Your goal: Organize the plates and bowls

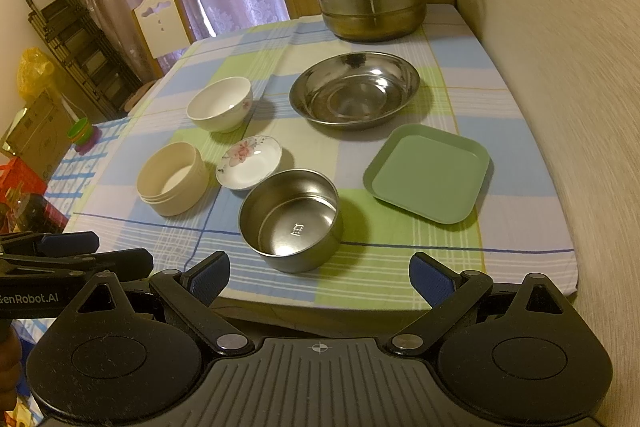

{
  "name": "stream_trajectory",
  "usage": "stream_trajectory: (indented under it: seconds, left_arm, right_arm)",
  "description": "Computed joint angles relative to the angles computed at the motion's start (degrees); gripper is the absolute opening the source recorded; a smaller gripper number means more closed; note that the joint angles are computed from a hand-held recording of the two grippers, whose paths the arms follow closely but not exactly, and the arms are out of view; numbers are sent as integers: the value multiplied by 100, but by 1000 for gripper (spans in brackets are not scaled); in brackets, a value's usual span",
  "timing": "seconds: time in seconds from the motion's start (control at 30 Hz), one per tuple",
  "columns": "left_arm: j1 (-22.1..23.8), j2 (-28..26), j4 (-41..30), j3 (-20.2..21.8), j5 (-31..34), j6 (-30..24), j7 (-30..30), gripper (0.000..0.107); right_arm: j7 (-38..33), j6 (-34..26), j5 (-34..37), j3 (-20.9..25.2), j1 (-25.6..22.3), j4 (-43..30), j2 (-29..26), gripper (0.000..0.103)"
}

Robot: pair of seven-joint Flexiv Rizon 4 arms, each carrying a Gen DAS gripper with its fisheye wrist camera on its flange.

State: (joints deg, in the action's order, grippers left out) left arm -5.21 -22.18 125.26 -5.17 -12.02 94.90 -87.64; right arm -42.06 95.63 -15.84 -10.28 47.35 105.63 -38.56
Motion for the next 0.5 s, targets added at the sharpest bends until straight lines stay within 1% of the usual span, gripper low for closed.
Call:
stream_trajectory:
  seconds: [0.1,0.23,0.27,0.5]
  left_arm:
    - [-40,-19,-38,13,0,-37,-16,84]
    - [-82,-104,-135,-4,8,-52,-17,84]
    - [-23,-136,-149,-81,8,-24,15,84]
    - [64,-346,-359,-267,19,-34,153,82]
  right_arm:
    - [-3,1,9,15,-14,-9,-6,97]
    - [60,76,82,-107,54,26,-17,96]
    - [82,94,114,-154,83,32,-25,97]
    - [131,331,430,-626,371,248,-14,96]
